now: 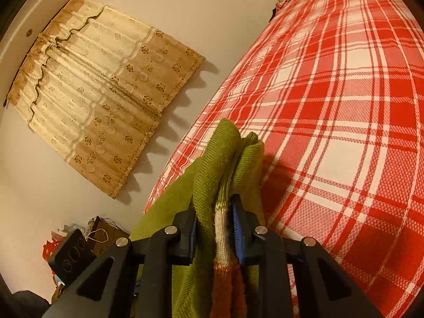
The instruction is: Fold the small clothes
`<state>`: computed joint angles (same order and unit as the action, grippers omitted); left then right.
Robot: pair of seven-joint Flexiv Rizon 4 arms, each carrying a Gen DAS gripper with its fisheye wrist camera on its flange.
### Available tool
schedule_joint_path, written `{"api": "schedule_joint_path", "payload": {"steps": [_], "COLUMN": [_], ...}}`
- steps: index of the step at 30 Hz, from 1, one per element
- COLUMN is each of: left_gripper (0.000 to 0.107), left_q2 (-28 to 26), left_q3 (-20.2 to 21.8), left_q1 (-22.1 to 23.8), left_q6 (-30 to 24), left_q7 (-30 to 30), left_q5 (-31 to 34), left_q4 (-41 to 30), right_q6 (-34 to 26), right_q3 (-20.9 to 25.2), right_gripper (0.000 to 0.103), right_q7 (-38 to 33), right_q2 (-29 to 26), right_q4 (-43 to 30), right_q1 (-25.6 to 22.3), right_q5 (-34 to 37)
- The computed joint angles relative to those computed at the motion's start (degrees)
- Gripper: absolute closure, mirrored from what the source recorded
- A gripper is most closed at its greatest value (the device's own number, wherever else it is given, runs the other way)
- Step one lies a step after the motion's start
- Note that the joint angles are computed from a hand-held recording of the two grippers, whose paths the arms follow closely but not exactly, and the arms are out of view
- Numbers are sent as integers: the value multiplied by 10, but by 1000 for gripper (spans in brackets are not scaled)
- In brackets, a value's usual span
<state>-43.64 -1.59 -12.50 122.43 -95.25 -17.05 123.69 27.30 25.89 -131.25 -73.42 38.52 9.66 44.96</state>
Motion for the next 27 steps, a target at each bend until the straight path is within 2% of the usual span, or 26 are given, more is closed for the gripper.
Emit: {"api": "schedule_joint_path", "payload": {"steps": [8, 9, 13, 20, 23, 25, 27], "left_gripper": [65, 60, 56, 53, 51, 36, 30], "left_q2": [-12, -12, -9, 15, 28, 30, 20], "left_q3": [-8, -8, 3, 47, 45, 78, 125], "left_q1": [8, 10, -6, -71, -67, -106, -171], "left_q6": [-4, -6, -14, -50, -46, -41, -18], "left_q7": [-17, -18, -18, 7, 4, 11, 37], "left_q5": [2, 3, -9, -75, -76, -116, -190], "left_q4": [1, 1, 3, 13, 26, 29, 31], "right_q6": [25, 32, 60, 93, 133, 178, 215], "right_q3": [-14, -17, -26, -27, -26, -24, -11], "right_gripper": [79, 79, 79, 79, 79, 79, 78], "right_q7": [27, 28, 40, 36, 23, 7, -20], "right_q2": [-7, -6, -1, 16, 39, 64, 92], "right_q4": [-5, -3, 8, 39, 76, 119, 164], "right_q1": [8, 11, 21, 23, 20, 15, 1], "right_q5": [-15, -20, -41, -70, -76, -79, -75]}}
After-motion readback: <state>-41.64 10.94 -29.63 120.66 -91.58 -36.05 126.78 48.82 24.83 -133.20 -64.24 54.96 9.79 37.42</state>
